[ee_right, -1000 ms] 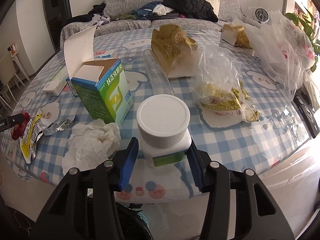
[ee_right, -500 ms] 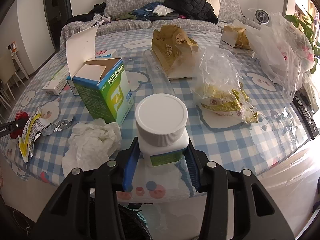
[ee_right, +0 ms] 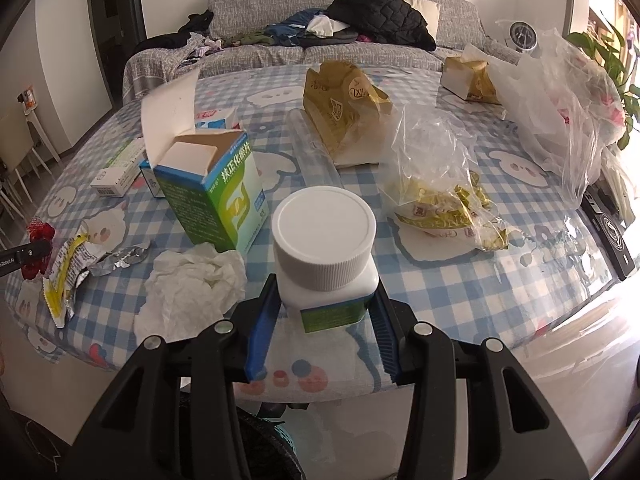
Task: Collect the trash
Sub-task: 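Carry the red net and white pill bottle down over the black wastebasket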
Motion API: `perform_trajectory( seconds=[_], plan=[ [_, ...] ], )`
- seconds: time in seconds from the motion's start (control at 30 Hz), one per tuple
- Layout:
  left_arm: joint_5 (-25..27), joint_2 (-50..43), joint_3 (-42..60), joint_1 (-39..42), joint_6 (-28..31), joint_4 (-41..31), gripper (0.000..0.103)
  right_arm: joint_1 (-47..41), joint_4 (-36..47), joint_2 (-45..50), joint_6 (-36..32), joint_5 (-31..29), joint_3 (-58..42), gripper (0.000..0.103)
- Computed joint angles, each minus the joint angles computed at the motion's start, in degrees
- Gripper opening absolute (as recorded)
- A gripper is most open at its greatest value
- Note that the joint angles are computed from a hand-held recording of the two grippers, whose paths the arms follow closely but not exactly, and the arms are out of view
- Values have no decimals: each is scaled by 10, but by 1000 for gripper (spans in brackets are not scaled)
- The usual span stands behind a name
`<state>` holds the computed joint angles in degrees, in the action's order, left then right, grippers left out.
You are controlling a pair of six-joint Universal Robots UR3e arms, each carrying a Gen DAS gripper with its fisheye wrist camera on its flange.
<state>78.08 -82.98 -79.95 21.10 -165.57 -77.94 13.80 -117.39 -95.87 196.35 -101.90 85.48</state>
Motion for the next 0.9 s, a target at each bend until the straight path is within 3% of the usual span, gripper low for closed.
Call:
perform_trajectory(
  seconds=[0.53,0.9],
  plan=[
    [-57,130,-21,54,56,-99,21,52,55,-59,21,-34,-31,42],
    [-144,265,-15,189,180,-277,21,117,103,-97,55,-69,-47,42]
  ],
)
